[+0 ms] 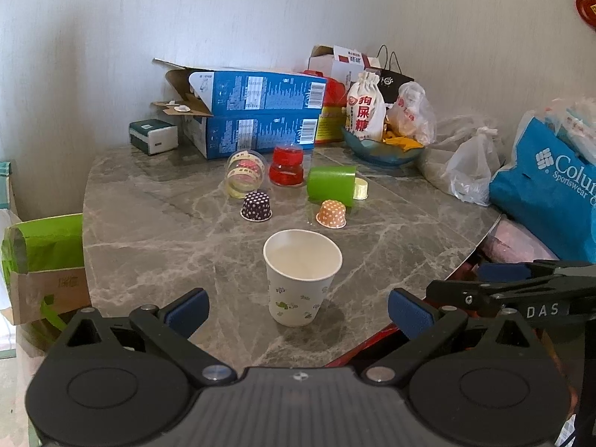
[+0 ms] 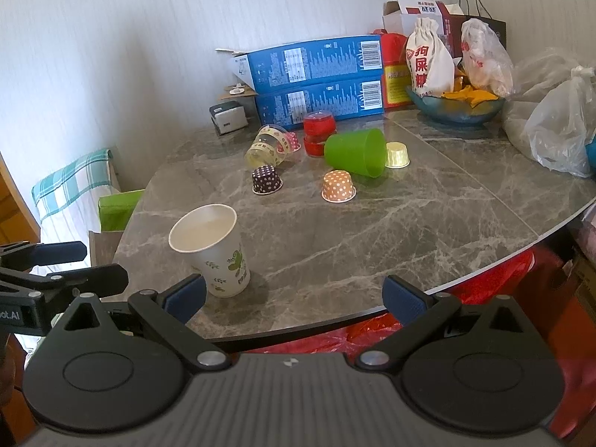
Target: Flip cup upright
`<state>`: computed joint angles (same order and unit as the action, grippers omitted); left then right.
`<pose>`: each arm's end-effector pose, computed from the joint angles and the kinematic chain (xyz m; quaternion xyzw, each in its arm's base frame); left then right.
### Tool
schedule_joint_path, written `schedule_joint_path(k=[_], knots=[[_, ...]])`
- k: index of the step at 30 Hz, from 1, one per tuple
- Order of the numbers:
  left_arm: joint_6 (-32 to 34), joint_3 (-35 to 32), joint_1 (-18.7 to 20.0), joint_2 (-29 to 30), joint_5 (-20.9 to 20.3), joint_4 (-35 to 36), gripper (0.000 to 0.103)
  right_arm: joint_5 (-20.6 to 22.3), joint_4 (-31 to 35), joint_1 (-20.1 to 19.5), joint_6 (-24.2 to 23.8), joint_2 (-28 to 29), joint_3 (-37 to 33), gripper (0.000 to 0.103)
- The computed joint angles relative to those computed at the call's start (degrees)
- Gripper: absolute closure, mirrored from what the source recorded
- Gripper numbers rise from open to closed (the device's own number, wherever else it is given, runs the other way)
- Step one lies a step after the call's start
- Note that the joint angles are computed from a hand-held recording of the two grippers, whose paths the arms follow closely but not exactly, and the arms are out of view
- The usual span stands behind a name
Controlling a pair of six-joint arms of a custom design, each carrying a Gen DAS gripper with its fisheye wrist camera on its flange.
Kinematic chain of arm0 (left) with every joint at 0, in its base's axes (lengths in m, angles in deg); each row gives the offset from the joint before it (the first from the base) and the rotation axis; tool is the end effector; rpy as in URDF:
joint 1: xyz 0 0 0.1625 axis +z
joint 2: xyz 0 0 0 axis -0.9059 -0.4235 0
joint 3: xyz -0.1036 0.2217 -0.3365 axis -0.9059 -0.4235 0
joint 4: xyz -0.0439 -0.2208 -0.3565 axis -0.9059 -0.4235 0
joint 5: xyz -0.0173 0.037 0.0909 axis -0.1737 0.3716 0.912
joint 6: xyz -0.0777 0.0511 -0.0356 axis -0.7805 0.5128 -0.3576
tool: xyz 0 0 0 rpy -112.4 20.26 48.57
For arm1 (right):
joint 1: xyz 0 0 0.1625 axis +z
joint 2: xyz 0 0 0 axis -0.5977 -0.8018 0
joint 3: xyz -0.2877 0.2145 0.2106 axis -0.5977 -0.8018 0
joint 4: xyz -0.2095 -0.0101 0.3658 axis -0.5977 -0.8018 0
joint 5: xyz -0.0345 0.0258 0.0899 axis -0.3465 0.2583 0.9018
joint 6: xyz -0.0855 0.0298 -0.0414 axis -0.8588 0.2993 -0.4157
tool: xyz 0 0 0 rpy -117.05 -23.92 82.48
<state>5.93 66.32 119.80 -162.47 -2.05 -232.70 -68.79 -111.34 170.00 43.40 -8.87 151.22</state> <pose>-0.0692 -0.4089 0.3987 0.3316 0.8693 -0.3238 0.1718 0.4051 -0.3515 0.0421 0.1270 -0.8576 0.4200 0.2682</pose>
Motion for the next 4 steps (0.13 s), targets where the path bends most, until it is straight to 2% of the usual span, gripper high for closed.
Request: schedule_joint_path(k=[4], knots=[[-0.14, -0.16, 0.90, 0.48, -0.44, -1.81, 0.000, 0.68, 0.17, -0.37, 0.14, -0.03, 0.14, 0.001]])
